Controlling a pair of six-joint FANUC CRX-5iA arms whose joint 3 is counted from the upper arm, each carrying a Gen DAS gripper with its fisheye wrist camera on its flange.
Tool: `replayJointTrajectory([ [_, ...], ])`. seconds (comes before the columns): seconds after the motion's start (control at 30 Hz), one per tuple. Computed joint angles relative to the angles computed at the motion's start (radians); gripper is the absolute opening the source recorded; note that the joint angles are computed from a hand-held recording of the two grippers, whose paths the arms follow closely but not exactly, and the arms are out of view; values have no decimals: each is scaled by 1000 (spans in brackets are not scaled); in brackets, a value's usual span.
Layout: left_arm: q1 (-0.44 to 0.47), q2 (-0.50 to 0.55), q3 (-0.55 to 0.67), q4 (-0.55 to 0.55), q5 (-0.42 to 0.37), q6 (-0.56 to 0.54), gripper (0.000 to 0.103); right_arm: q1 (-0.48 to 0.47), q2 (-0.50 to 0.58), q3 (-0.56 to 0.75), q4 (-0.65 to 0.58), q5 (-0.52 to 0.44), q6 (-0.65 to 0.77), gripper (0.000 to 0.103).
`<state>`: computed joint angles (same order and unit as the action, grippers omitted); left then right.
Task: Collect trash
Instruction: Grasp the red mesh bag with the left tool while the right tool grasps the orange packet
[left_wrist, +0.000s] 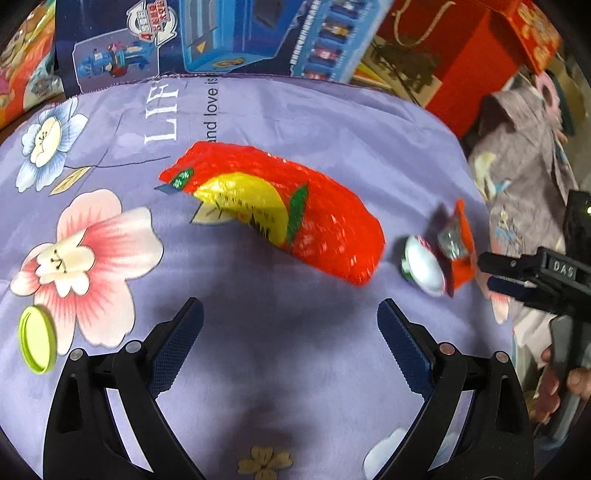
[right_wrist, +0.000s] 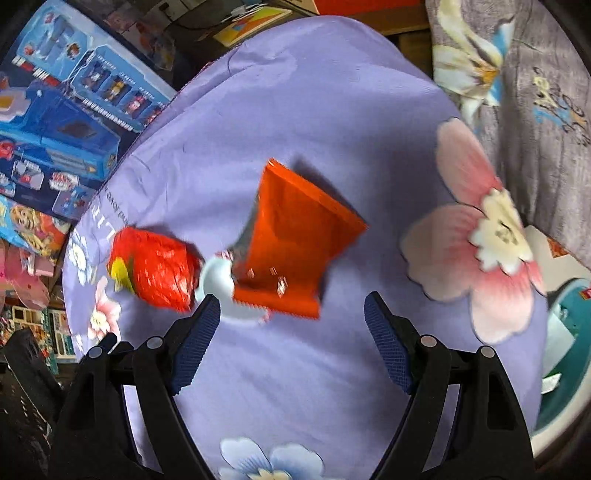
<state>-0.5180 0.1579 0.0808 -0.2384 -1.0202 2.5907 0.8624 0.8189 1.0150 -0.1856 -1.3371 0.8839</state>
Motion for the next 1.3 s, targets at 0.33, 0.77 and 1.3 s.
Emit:
replayJointTrajectory([
  [0.33, 54, 90, 67, 51, 31, 68, 95, 1, 116, 142, 56, -49, 16, 40],
  [0.77, 25, 263, 274, -53, -132, 160, 94, -22, 72, 52, 29, 19, 67, 35],
  [1.3, -52, 130, 162, -99, -74, 69, 10, -18, -156, -272, 16, 149, 72, 32],
])
